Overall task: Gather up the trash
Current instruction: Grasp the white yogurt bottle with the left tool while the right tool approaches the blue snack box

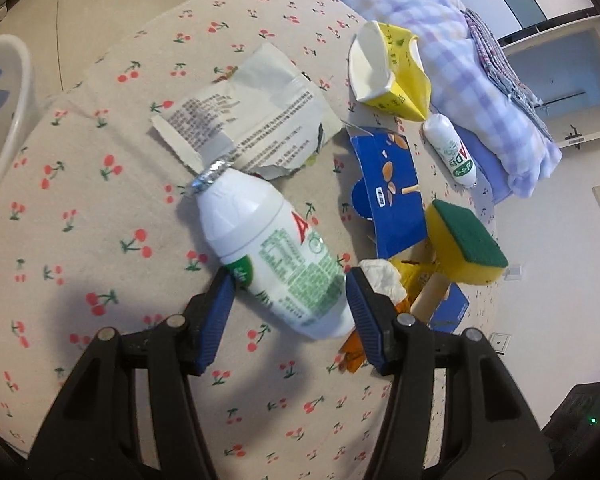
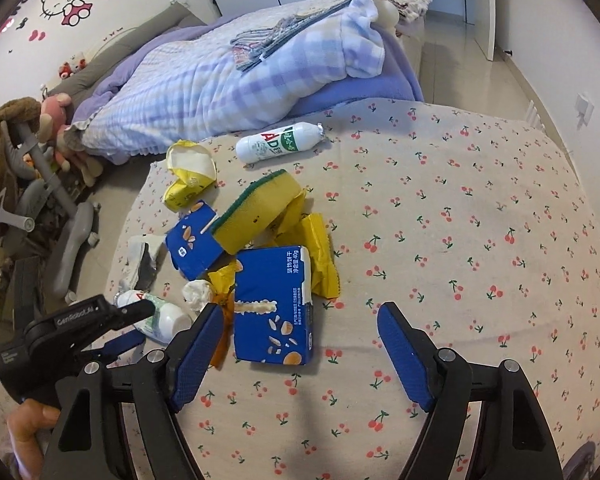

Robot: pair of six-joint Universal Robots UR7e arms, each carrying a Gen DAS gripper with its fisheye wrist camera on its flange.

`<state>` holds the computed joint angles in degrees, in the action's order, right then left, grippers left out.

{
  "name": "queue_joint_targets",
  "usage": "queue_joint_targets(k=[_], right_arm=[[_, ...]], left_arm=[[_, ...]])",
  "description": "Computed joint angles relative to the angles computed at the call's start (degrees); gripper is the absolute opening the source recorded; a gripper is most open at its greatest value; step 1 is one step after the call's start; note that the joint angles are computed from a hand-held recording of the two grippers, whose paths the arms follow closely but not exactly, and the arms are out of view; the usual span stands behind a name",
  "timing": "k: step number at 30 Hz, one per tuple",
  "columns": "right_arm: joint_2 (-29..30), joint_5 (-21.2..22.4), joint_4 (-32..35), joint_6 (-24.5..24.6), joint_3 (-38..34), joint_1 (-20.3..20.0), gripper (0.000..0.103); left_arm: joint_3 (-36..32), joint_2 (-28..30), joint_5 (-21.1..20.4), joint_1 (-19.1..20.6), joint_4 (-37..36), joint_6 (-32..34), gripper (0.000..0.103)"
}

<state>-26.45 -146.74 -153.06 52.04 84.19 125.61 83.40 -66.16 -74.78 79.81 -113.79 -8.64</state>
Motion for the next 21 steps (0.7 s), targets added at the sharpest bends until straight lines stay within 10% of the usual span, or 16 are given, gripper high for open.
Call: queue_joint_targets(k=[4,8,21], right_arm=[[0.2,3.0,-0.1,0.4,0.2,-1.5,0.071],[0.3,5.2,-0.9,0.6,0.6,-2.4,0.067],[2.5,7.1,-0.4,-1.1,-2.0,-3.4,0.067]], left_arm=[[1.5,-0.2,1.5,-0.7,-2.8,1.4,0.055],[0.9,-0.2,-1.6,0.5,-4.6,2.8,0.026],[3.3,-3.7,-0.4,0.2,-5.6,10.9,0.024]])
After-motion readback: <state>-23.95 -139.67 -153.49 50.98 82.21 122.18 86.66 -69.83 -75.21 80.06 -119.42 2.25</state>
